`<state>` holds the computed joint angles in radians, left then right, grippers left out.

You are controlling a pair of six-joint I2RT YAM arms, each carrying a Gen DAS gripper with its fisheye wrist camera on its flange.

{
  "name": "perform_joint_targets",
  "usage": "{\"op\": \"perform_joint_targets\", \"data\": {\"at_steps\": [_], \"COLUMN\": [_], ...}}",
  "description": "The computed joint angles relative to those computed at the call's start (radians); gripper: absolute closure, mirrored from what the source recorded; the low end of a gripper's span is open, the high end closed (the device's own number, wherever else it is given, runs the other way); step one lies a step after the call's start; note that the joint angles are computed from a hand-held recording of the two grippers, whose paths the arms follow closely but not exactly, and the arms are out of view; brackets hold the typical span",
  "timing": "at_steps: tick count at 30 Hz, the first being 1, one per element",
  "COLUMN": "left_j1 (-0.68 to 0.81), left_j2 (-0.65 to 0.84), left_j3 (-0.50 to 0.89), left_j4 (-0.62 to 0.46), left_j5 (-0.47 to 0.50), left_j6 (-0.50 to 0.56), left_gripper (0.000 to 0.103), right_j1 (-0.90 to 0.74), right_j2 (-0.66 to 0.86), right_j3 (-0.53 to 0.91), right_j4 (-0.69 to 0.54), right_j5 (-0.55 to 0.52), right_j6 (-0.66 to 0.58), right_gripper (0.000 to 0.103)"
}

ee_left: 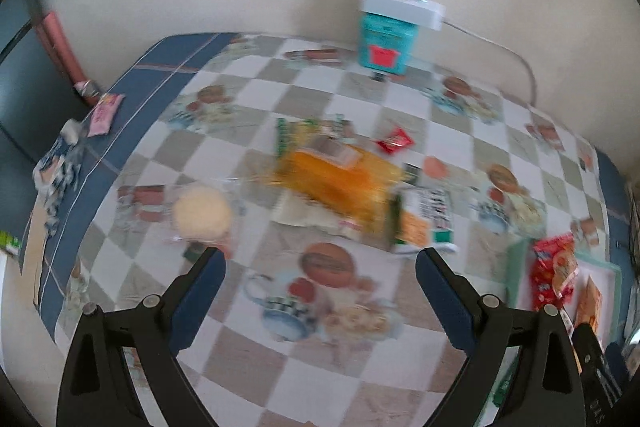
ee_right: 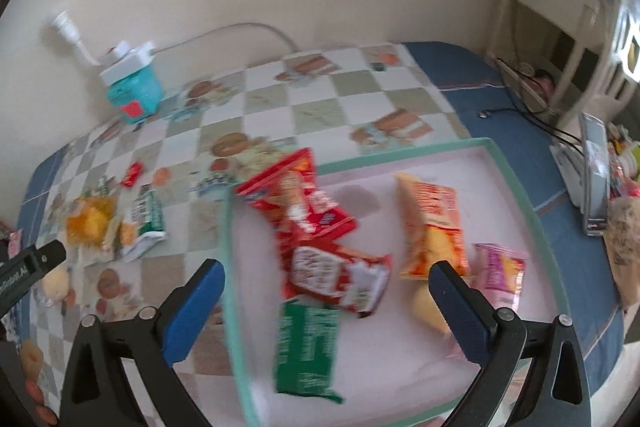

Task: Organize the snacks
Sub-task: 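Move both tools back from the tray over the snack pile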

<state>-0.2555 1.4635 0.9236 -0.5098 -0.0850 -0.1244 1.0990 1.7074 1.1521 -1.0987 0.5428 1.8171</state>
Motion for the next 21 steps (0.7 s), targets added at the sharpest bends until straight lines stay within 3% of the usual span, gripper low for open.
{"op": "perform_joint_targets", "data": {"at_steps": [4, 21], "left_j1": [0.103, 0.394], "left_j2": [0.007, 0.045], "left_j3": [0.004, 0.049], "left_j4": [0.007, 0.010], "left_j5": [0.013, 0.097], "left_j6": [0.013, 0.101], "left_gripper": [0.007, 0.007], "right_j1": [0.000, -0.005], "right_j2": [0.023, 0.280], "right_j3": [0.035, 0.360], "right_j4": [0.069, 0.091], "right_j5": [0.010, 0.010], "right_j6": [-0.043, -0.247], "right_gripper": [0.000, 0.000]}}
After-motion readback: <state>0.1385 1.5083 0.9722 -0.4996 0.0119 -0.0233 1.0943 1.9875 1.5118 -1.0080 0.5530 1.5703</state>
